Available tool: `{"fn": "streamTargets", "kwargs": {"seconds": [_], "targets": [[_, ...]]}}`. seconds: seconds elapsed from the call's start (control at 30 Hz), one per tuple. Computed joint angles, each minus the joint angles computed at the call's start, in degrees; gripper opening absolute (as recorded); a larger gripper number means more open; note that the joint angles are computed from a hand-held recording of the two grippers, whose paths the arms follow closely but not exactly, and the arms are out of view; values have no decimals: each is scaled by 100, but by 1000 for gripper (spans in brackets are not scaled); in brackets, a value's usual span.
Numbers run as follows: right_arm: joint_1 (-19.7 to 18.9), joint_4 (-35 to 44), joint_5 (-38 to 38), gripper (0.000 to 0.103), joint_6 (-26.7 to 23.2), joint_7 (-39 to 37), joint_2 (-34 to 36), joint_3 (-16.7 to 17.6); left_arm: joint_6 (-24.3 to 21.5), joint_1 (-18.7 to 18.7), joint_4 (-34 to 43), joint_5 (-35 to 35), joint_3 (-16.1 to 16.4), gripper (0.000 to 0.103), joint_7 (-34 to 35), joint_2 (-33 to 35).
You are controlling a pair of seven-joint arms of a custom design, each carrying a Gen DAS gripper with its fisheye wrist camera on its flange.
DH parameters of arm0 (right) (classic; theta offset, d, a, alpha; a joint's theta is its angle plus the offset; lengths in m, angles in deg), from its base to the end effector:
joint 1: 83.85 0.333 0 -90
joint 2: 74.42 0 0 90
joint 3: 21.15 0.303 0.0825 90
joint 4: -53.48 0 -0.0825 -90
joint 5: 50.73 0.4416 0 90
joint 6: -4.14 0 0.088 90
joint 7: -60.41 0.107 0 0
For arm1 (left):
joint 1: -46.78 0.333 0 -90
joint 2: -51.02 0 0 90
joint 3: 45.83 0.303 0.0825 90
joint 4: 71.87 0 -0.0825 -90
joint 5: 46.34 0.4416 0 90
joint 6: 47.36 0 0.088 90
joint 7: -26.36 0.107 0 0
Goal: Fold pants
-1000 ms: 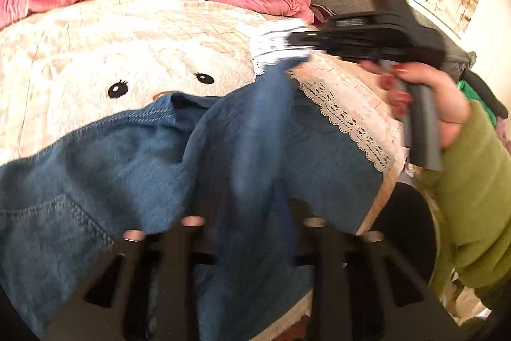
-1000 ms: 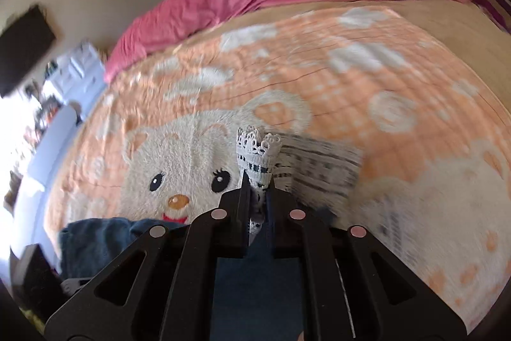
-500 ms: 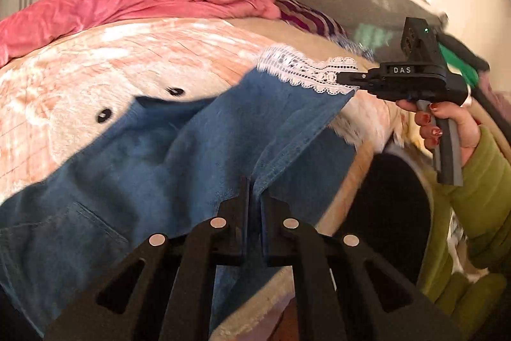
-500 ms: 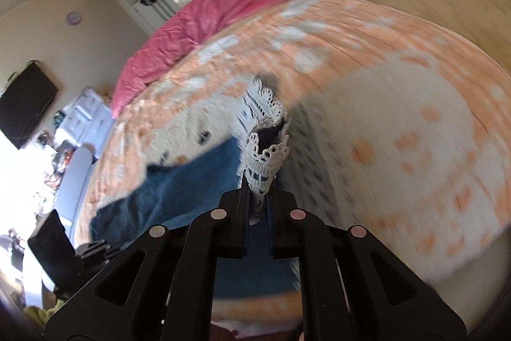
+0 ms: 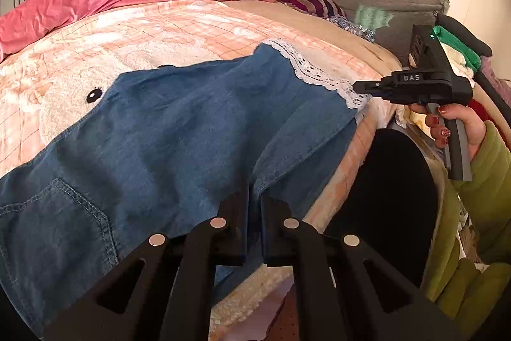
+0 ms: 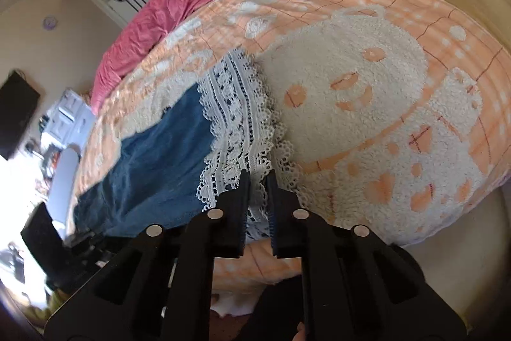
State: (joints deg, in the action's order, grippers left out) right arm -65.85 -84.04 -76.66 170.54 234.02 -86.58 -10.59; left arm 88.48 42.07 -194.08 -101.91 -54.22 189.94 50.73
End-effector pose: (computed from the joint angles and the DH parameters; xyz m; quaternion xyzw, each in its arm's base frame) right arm 0.4770 0.2913 0.4274 -0.4554 0.8118 -0.0765 0.3574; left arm 0.5951 -0.1482 0.3944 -0.3179 0.8695 -0.3779 0.0114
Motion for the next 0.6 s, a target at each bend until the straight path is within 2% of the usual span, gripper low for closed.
{"fn": "streamTargets", "kwargs": {"seconds": [0.13, 0.3, 0.33, 0.37, 0.4, 0.43, 0.5, 0.57, 0.6], "targets": [[-87, 15, -374, 5, -464, 153, -118, 152, -19, -25, -54, 145, -14, 7, 114, -17], [54, 204, -440, 6, -972, -118, 54, 83, 108, -82, -88, 431, -61, 10, -26, 59], [75, 210, -459, 7, -1024, -126, 54, 73, 86, -80, -81, 463, -59, 15, -51, 72], [95, 204, -450, 12, -1085, -117, 28, 60, -10, -66, -45, 492, -48, 19, -97, 100], [110, 208, -433, 20, -1154, -95, 7, 51, -213, -34, 20, 466, -25, 30, -126, 137], [131, 209, -400, 24, -1303, -73, -53, 51, -352, -7, 46, 430, -15, 43, -122, 145], [92, 190, -618, 26, -1407, 127, -180, 117, -382, 11, 5, 404, -23, 48, -65, 95], [67, 286, -959, 26, -1642, 250, -274, 240, -255, -8, -79, 478, -38, 48, -64, 14], [84, 331, -1049, 26, -1606, 206, -264, 241, -297, 0, -85, 477, -20, 48, -98, -11]]}}
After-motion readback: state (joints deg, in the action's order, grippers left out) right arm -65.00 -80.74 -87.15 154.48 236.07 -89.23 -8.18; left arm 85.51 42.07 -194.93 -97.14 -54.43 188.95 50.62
